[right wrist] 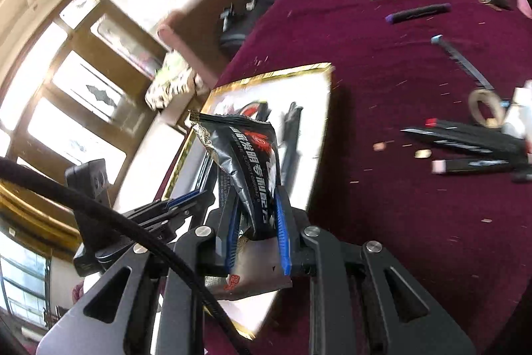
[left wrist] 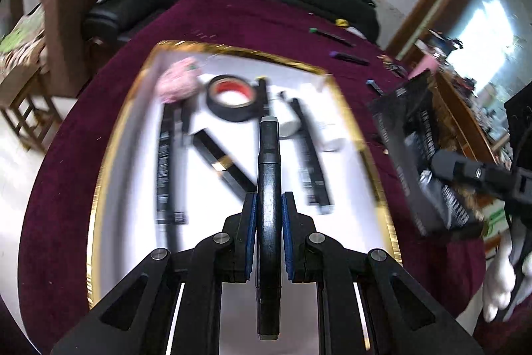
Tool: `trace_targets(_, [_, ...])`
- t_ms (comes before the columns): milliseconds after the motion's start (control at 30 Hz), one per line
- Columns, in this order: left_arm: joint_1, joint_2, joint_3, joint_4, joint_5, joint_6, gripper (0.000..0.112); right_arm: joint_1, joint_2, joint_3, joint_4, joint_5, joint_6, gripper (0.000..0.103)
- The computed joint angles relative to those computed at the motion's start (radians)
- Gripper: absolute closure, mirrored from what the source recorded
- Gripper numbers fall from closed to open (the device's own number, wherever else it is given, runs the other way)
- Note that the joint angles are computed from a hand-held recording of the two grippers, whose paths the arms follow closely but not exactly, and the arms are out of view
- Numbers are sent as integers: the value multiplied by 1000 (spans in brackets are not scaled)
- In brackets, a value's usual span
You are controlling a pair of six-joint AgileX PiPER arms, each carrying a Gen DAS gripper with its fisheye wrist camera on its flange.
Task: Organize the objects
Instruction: 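Carry the marker and snack packet into the tray and open both tools, then swing both open tools back to the remaining markers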
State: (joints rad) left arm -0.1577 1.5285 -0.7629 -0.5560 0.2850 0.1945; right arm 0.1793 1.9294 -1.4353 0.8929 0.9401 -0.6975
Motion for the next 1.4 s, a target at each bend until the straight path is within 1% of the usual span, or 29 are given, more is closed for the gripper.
trace_targets(67, [23,27,0,-10,-4,13,101,51,49,-41,-25,-9,48,85])
trace_targets(133, [56,51,1,-95,-3,105,101,101,103,-91,-68,-24,117,85])
trace_targets(267, [75,91,-4,-226,-4,230,101,160,153,-123,-131,-63,190,85])
trace_targets(367, [89,92,10,-335,-3,336,101,192,171,-142,-190,-88,248,85])
trace_targets(467, [103,80,28,-414,5,418,100,215,164,-134,-242,-129,282,84])
trace_targets(500, [105,75,30,-438,11,441,99,223,162,-134,-257,-140,295,84])
trace_targets(567, [105,66,36,-442,8,439,94,225,161,-136,-278,-148,312,83])
trace_targets(600, [109,60,39,-455,11,450,86,229,163,-138,-290,-157,322,80])
trace_targets(633, [113,54,39,-470,15,463,80,226,161,-140,-301,-153,329,80])
trace_targets(667, [115,43,43,-484,17,475,78,226,158,-141,-304,-149,334,79])
trace_targets(733, [112,12,48,-442,18,435,70,214,134,-111,-271,-148,305,79])
trace_targets(833, [104,-30,56,-360,14,369,65,187,97,-70,-198,-159,247,79])
trace_targets(900, [88,-62,55,-288,16,289,62,164,67,-42,-155,-164,208,79])
trace_targets(933, [82,-77,54,-278,17,273,60,148,47,-18,-121,-172,173,79])
trace_targets(1000, [75,-116,55,-313,31,309,60,89,-8,32,-46,-168,93,79])
trace_targets(1033, [68,-129,53,-348,38,344,60,73,-30,53,-28,-179,72,79])
trace_targets(1067, [63,-142,51,-409,54,405,60,38,-66,86,3,-187,29,79])
trace_targets(1100, [57,-147,39,-467,87,461,60,-5,-116,137,54,-206,-41,78])
trace_targets(1133, [50,-141,22,-523,129,517,60,-41,-158,172,82,-224,-88,77])
trace_targets(1167, [47,-130,5,-564,167,557,60,-82,-211,226,133,-259,-159,64])
trace_targets(1200, [27,-104,-24,-612,205,591,60,-142,-270,286,211,-282,-259,42])
trace_targets(1233, [5,-72,-56,-637,234,607,60,-191,-289,319,307,-272,-358,29])
trace_targets(1267, [-27,-30,-98,-646,255,610,60,-268,-305,350,406,-222,-433,14])
trace_targets(1300, [-76,14,-148,-619,253,577,60,-368,-292,364,491,-132,-468,14])
trace_targets(1333, [-132,63,-210,-553,232,504,60,-437,-250,355,536,-37,-470,14])
trace_targets(1367, [-178,105,-267,-477,212,425,60,-497,-190,327,540,52,-438,14])
trace_targets(1400, [-224,171,-350,-405,211,359,60,-546,-121,276,505,127,-371,14])
